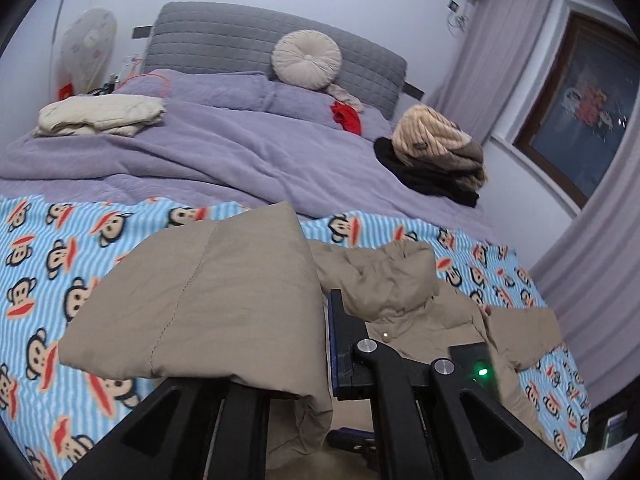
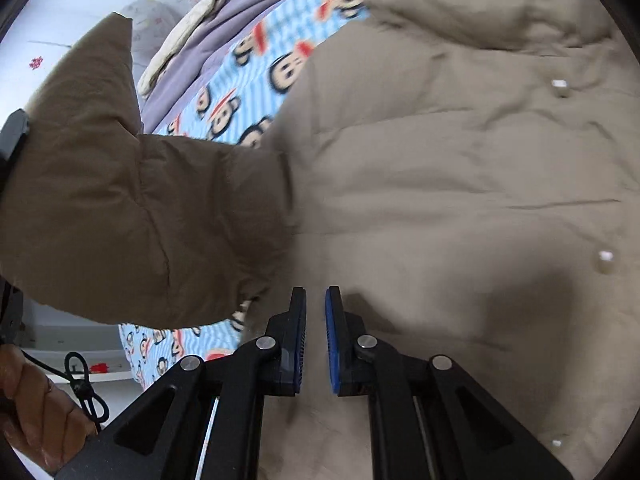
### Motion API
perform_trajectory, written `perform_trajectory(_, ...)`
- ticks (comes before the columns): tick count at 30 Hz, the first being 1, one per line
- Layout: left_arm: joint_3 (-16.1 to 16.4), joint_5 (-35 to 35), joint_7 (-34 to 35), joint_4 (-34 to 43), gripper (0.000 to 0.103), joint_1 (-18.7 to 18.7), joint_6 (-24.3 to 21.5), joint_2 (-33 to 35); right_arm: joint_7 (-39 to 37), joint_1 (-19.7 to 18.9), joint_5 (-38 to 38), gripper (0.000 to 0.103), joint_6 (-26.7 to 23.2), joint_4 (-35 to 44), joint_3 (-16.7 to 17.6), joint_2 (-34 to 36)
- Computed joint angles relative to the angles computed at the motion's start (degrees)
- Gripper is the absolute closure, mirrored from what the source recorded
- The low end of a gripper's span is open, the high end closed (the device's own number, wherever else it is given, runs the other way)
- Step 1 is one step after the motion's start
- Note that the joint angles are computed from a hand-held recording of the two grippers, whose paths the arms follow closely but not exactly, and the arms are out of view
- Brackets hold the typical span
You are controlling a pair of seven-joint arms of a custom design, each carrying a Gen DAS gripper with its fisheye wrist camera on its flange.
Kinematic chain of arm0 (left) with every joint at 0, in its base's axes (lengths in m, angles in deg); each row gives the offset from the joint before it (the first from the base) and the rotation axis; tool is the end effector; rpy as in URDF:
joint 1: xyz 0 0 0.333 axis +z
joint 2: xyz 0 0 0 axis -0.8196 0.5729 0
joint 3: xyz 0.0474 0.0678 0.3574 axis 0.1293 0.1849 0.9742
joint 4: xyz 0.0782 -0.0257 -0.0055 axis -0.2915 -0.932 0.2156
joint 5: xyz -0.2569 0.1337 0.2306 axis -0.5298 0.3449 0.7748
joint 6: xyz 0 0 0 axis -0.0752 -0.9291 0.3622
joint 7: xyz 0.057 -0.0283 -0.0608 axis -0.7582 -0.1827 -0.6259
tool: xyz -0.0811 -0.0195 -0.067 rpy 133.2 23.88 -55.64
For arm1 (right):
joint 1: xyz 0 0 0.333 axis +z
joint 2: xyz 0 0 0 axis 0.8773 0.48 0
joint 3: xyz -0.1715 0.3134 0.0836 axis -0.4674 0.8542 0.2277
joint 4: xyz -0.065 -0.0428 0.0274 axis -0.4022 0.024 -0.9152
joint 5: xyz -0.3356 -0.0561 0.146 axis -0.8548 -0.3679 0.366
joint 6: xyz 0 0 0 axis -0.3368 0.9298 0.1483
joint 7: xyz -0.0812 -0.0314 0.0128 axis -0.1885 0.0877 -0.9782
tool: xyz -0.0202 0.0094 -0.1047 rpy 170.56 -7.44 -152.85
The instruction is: Fold large clothes
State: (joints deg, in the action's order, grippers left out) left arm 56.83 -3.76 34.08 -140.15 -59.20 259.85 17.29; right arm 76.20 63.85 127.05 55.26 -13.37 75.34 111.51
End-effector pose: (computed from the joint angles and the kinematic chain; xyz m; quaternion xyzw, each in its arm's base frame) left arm 0.6886 -0.2243 0.4535 -0.6363 0.6423 -0.3989 0.1532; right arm 0.7017 0.0977 0.3330 -0.6864 0.6725 0.1517 0.2316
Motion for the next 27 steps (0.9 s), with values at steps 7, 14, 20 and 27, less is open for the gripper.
perform_trajectory(7,10.0,8.6,-2.1,16.3,0.082,-16.5,-18.4,11.4,2.5,-4.7,-2.3,0.092,5.1,-9.1,-5.8,-6.5)
perform_trajectory(14,13.1,15.7,-8.8,9.4,0.021,-19.6,-17.9,7.6,0.9,-8.3,-1.1,0.092,6.7,-12.1,-6.0,-8.3)
perform_trajectory(20,25.6,27.8,-31.1,-6.4,0.021,-24.3,-13.2,-3.5,-5.0,-4.8,-6.6,0.015,13.3,-12.7,-4.8,-10.9)
perform_trajectory(27,17.3,19.6,-35.5,-18.1,0.021,-9.9,-13.0,-5.9,-16.4,6.3,-16.8,0.008,27.9,-15.1,-3.3,-12.3)
